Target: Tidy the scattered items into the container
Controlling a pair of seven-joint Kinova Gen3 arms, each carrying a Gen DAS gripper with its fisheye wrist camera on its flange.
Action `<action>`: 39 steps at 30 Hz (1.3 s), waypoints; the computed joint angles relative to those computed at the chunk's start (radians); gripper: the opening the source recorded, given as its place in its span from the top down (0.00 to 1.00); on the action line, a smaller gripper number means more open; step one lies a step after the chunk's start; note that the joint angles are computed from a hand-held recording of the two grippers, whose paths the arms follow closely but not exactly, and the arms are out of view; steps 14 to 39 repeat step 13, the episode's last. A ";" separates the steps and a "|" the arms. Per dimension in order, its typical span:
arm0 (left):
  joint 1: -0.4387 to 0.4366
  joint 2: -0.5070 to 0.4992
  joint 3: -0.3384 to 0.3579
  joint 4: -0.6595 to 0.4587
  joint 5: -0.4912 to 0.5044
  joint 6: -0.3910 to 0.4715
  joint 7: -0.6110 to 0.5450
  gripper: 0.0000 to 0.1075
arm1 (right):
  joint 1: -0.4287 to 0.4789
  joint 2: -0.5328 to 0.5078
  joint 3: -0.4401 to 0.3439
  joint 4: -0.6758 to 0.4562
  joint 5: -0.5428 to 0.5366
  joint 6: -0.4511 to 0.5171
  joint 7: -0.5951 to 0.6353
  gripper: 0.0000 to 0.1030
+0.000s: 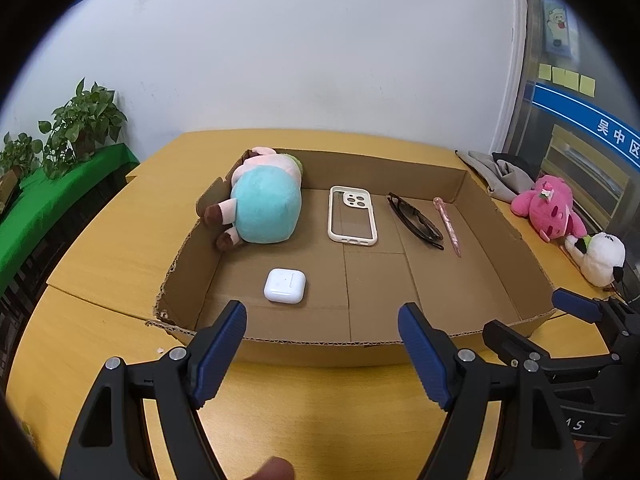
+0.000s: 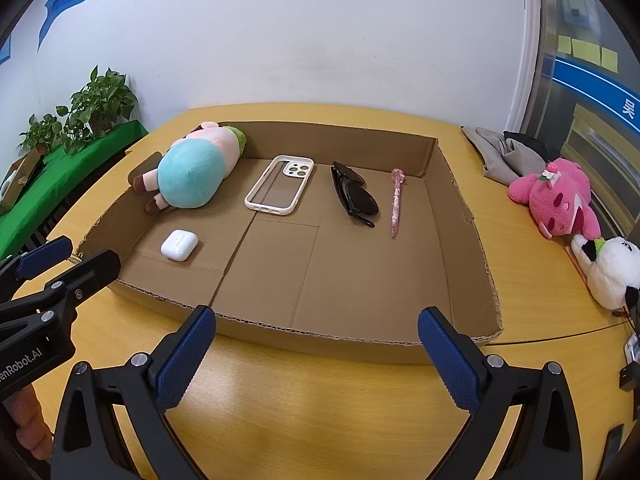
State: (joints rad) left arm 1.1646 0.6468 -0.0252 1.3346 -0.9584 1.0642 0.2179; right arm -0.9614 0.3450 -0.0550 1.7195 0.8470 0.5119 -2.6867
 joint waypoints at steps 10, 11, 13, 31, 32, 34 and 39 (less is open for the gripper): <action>-0.012 0.005 0.008 -0.017 0.043 0.017 -0.041 0.27 | -0.002 0.005 -0.002 -0.007 0.001 0.009 0.001 0.01; -0.011 0.006 0.007 -0.019 0.046 0.023 -0.043 0.27 | -0.003 0.006 -0.002 -0.007 0.001 0.010 0.001 0.00; -0.011 0.004 0.007 -0.016 0.048 0.021 -0.046 0.27 | -0.003 0.006 -0.002 -0.008 0.000 0.010 0.003 0.00; -0.011 0.004 0.007 -0.016 0.048 0.021 -0.046 0.27 | -0.003 0.006 -0.002 -0.008 0.000 0.010 0.003 0.00; -0.011 0.004 0.007 -0.016 0.048 0.021 -0.046 0.27 | -0.003 0.006 -0.002 -0.008 0.000 0.010 0.003 0.00; -0.011 0.004 0.007 -0.016 0.048 0.021 -0.046 0.27 | -0.003 0.006 -0.002 -0.008 0.000 0.010 0.003 0.00; -0.011 0.004 0.007 -0.016 0.048 0.021 -0.046 0.27 | -0.003 0.006 -0.002 -0.008 0.000 0.010 0.003 0.00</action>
